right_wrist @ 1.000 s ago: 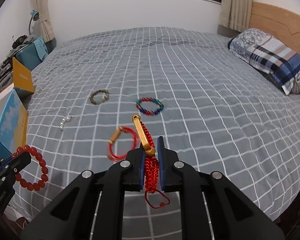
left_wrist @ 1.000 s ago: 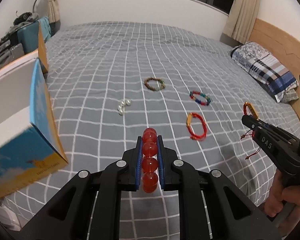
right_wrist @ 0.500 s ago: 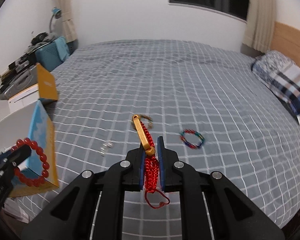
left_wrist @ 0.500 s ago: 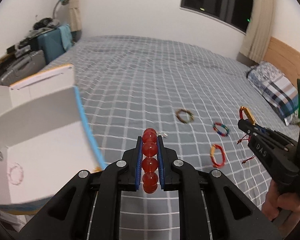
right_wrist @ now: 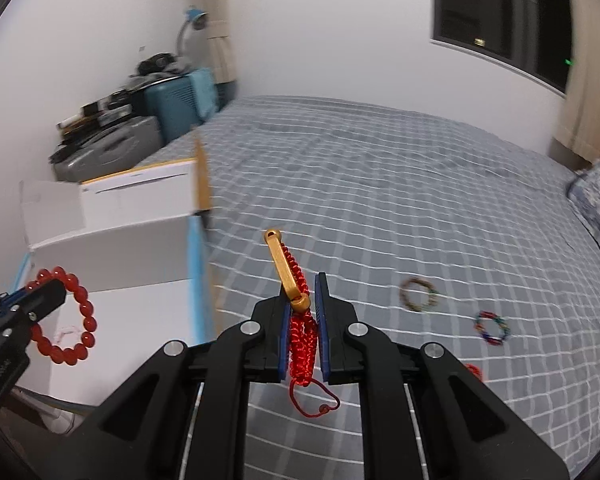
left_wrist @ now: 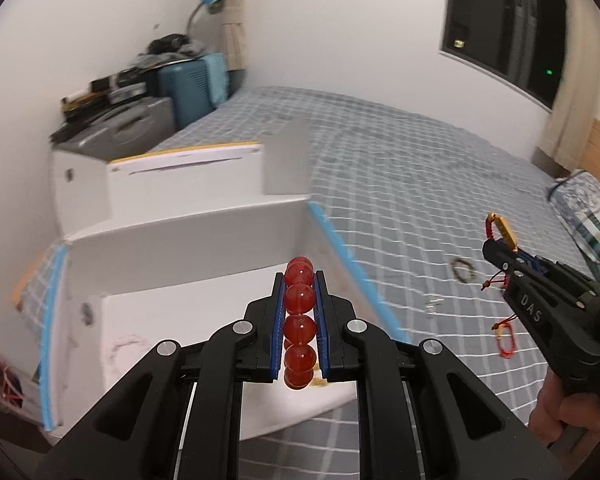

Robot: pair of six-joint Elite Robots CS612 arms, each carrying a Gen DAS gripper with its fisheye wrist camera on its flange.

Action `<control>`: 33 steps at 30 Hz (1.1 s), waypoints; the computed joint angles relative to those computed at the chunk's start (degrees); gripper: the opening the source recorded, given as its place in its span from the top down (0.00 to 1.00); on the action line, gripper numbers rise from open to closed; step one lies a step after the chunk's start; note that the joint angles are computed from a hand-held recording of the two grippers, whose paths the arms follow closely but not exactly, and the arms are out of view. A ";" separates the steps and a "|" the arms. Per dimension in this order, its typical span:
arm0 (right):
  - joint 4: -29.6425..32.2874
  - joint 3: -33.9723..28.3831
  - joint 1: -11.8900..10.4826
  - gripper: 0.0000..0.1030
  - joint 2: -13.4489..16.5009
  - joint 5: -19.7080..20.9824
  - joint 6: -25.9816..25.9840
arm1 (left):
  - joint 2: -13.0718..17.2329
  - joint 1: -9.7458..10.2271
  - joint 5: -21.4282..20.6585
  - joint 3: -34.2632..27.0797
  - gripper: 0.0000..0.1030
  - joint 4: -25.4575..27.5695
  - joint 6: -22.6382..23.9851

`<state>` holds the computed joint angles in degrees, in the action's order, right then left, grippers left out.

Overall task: Organize jewelry
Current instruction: 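Carry both held bracelets over the open white box, then open both tools to release the bracelets into the box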

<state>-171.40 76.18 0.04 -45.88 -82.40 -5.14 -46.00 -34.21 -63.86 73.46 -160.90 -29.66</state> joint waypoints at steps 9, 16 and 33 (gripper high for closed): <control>2.28 -2.24 3.93 0.90 1.51 3.09 -3.12 | -2.73 2.47 1.48 5.43 0.88 2.72 -5.19; 10.85 -5.24 6.35 0.90 3.32 5.47 -5.48 | -3.36 4.29 -0.03 7.34 0.88 7.34 -9.88; 21.38 -9.04 8.25 0.90 6.05 1.06 -7.28 | -1.47 6.45 -5.78 5.78 0.88 14.85 -13.45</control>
<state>-150.02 67.14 8.29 -39.84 -81.34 -12.42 -47.46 -27.77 -69.64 79.24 -146.05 -43.12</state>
